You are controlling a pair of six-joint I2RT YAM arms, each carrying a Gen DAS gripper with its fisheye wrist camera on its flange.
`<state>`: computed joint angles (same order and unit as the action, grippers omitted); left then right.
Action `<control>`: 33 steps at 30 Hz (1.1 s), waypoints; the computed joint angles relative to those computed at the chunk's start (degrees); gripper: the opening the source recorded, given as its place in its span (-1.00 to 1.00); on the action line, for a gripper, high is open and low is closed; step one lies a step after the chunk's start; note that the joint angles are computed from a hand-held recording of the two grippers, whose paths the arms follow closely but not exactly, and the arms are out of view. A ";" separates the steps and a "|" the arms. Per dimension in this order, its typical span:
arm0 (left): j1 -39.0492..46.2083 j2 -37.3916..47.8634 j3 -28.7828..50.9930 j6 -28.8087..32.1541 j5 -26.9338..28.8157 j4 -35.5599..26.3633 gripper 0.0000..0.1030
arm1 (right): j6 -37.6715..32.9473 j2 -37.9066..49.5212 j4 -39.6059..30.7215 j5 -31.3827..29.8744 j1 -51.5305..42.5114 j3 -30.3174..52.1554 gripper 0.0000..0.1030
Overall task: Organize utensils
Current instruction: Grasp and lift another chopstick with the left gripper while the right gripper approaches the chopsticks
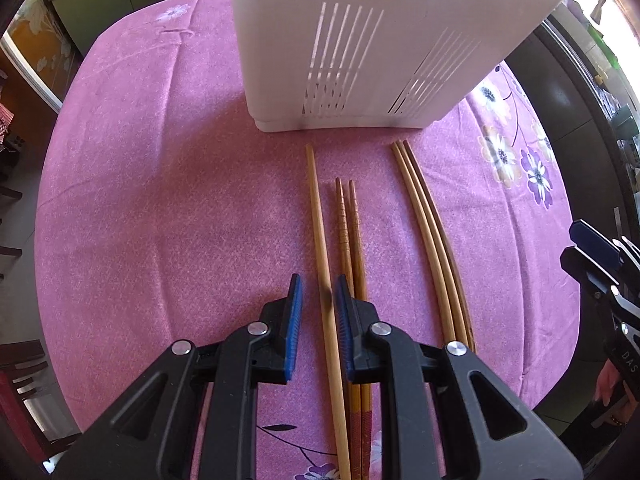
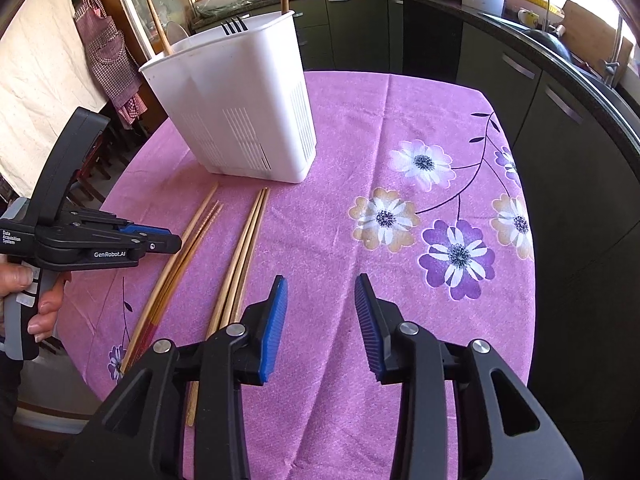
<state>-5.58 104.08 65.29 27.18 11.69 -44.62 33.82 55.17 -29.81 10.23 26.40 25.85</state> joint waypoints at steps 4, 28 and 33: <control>-1.76 -0.35 -0.98 -0.76 -1.95 1.50 -0.69 | -0.10 -0.90 0.15 -0.55 -0.53 -0.67 -0.32; 10.07 -14.78 -4.07 6.89 7.76 -0.78 -0.87 | 0.72 3.59 2.59 -1.01 1.56 0.28 -0.32; 14.82 -20.85 -4.12 10.32 13.18 -3.42 -0.88 | 0.36 7.73 4.99 -2.25 1.67 1.36 -0.32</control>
